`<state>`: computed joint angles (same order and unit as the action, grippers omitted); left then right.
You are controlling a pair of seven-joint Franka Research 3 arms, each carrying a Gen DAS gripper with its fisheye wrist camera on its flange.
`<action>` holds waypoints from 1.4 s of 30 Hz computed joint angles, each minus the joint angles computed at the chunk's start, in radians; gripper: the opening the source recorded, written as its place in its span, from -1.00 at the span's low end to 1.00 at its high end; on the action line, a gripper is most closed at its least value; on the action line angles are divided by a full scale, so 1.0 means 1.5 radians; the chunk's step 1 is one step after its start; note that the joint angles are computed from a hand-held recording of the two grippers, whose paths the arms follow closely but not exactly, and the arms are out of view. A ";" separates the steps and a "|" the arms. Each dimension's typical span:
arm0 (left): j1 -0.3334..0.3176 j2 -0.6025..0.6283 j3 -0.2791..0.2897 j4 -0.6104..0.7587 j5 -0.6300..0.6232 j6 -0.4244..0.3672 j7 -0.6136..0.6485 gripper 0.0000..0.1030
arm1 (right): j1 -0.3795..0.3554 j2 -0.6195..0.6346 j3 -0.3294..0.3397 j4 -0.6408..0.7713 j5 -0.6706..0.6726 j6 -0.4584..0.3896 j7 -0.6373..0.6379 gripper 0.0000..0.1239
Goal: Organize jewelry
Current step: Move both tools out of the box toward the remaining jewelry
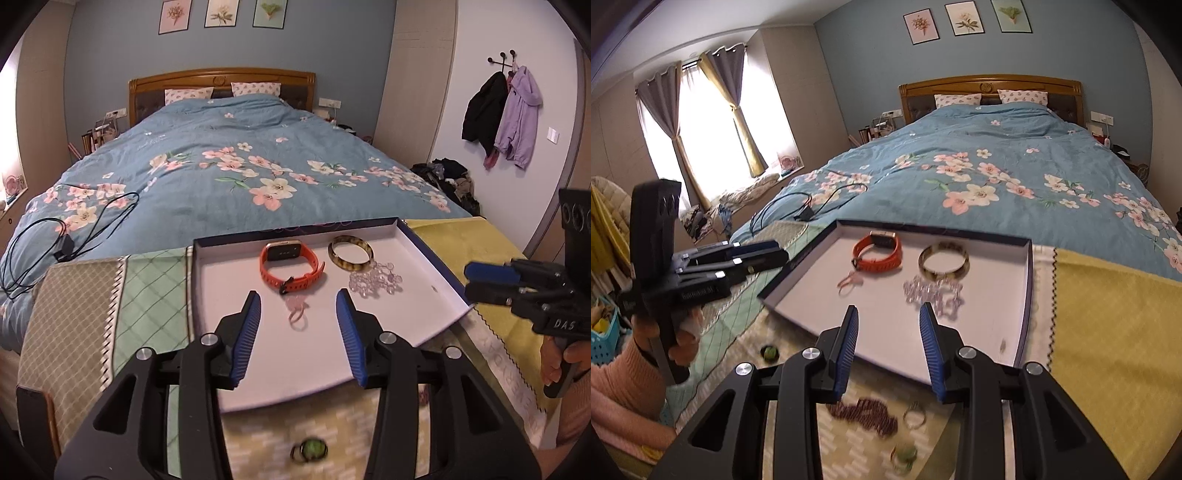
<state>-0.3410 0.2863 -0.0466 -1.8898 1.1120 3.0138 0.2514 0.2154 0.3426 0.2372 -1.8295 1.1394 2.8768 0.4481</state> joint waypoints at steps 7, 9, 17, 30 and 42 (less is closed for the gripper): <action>0.010 -0.073 -0.011 -0.094 0.107 0.005 -0.108 -0.16 | 0.005 -0.030 -0.002 -0.066 0.016 0.015 -0.007 -0.48; 0.019 -0.080 -0.022 -0.107 0.135 0.002 -0.139 -0.16 | 0.006 -0.037 -0.004 -0.079 0.029 0.018 -0.010 -0.48; 0.046 -0.091 -0.057 -0.148 0.149 0.010 -0.160 -0.16 | 0.014 -0.052 -0.020 -0.121 0.034 0.024 0.015 -0.48; 0.037 -0.087 -0.068 -0.180 0.071 0.011 -0.080 -0.15 | 0.020 -0.057 -0.018 -0.138 0.034 0.009 0.017 -0.48; 0.013 -0.051 -0.066 -0.144 -0.027 -0.050 0.062 -0.18 | 0.027 -0.039 -0.013 -0.114 0.037 -0.008 0.012 -0.45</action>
